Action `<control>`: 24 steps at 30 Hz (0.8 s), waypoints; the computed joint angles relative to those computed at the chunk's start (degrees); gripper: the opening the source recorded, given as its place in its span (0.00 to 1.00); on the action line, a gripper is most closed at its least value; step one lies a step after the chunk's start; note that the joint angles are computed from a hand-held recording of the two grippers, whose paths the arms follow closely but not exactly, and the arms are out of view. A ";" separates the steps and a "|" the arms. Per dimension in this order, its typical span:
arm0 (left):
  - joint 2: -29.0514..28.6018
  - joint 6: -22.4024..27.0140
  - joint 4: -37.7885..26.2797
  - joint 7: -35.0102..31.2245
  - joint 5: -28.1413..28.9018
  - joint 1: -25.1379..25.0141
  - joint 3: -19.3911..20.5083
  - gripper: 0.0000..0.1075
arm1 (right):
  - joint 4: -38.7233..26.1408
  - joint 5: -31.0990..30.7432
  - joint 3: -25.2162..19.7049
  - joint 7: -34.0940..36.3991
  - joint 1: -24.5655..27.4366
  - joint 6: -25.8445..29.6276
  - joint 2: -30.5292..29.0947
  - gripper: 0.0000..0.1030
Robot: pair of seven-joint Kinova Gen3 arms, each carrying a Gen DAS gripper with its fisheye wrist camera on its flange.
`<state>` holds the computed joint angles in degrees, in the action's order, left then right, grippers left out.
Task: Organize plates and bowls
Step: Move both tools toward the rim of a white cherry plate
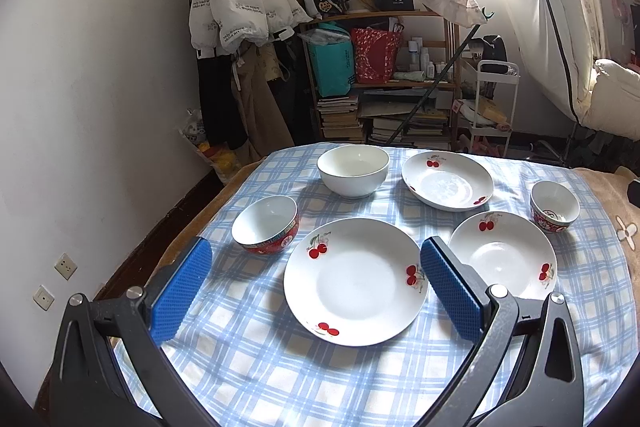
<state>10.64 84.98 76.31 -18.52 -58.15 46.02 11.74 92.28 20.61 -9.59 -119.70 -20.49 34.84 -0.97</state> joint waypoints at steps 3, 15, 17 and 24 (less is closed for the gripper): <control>0.83 -0.52 -1.66 -1.89 1.04 -0.86 -0.39 0.95 | -1.53 0.79 -0.09 0.25 -0.44 1.46 1.23 1.00; 7.73 -4.96 -12.75 -12.33 6.32 -2.79 -5.16 0.95 | -7.64 -0.91 2.39 4.50 -2.24 6.41 6.85 1.00; 9.04 -5.90 -14.84 -14.43 7.99 -2.98 -6.21 0.95 | -8.52 -1.21 2.80 5.25 -2.42 7.08 7.68 1.00; 12.84 -9.38 -19.44 -19.72 14.28 -4.08 -9.23 0.95 | -12.31 -6.03 4.05 9.18 -1.50 8.23 11.72 1.00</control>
